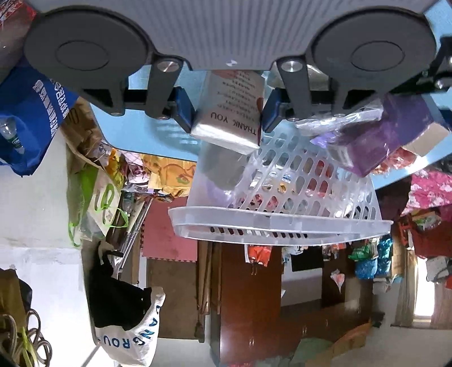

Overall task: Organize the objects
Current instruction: 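Drop purple carton with left tool while right tool drops THANK YOU box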

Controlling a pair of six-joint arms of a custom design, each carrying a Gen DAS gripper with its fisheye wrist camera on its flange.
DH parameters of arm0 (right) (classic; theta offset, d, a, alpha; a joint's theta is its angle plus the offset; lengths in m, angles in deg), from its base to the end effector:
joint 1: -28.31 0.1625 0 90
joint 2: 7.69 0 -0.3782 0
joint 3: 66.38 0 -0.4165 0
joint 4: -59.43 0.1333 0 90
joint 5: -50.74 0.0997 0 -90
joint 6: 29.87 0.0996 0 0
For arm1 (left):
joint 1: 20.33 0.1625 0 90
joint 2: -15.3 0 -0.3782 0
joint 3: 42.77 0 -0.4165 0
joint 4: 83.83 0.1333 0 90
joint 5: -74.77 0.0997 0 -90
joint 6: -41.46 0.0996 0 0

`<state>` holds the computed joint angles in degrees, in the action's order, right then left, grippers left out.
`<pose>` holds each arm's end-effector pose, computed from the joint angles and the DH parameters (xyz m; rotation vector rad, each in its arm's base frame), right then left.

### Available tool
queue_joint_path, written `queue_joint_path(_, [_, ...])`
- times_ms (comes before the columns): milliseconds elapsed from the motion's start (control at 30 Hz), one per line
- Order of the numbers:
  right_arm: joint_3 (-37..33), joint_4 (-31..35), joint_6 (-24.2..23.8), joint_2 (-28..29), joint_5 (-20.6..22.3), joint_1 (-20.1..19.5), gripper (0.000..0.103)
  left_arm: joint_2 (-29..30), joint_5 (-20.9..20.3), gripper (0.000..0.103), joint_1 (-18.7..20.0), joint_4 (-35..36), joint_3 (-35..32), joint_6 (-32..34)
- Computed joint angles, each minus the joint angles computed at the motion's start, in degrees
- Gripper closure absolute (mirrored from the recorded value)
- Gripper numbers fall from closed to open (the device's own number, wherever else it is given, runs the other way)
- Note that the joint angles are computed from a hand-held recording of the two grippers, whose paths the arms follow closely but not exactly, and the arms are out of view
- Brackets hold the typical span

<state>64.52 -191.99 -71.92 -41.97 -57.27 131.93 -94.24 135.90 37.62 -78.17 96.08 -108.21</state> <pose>0.1921 -0.3575 0.0117 0.8547 -2.1057 1.3030 0.0205 -0.3090 0.1833 0.9606 2.2036 -1.2502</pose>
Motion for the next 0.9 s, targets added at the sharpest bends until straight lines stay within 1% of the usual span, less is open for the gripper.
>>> queue_joint_path(100, [0.1,-1.0,-0.1,0.2,1.0,-0.2,0.048,-2.4,1.6,0.052,0.1,-1.0,1.4,1.4])
queue_joint_path(300, [0.9,-4.4,-0.7,0.8,4.7,-0.9,0.048,-8.7,5.1,0.052,0.5,-0.3,3.2,3.4])
queue_joint_path(400, [1.0,-6.8,-0.8,1.6,6.4,-1.2,0.048,-9.1,6.0,0.052,1.0,0.4,1.6,2.7])
queue_joint_path(467, [1.8,-6.3,0.3,0.8,8.0,-1.5,0.048,-8.8,7.4,0.052,1.8,1.3,-0.2,2.2])
queue_joint_path(533, [2.4,-5.1,1.1,-0.8,8.7,-0.4,0.048,-8.6,7.1,0.052,1.2,1.9,-1.9,2.2])
queue_joint_path(633, [2.2,-5.7,0.3,-3.2,7.5,4.2,0.048,-7.6,5.9,0.052,-0.3,3.1,-5.7,1.8])
queue_joint_path(700, [1.2,-3.5,-0.8,-5.7,7.0,7.7,0.048,-4.9,4.5,0.052,-1.7,3.2,-9.1,1.8])
queue_joint_path(767, [-1.5,0.0,-1.9,-7.6,6.4,10.2,0.048,0.2,3.0,0.052,-2.3,3.5,-13.8,1.0])
queue_joint_path(800, [-4.0,1.5,-3.4,-7.6,5.6,11.2,0.048,4.2,2.4,0.052,-2.2,4.6,-17.4,-0.3])
queue_joint_path(833, [-6.6,4.0,-4.7,-7.5,3.9,12.0,0.048,7.8,2.3,0.052,-1.7,5.7,-20.6,-1.7])
queue_joint_path(900, [-10.9,11.6,-4.5,-7.9,2.1,12.1,0.048,15.4,0.5,0.052,-0.6,7.5,-27.1,-4.3])
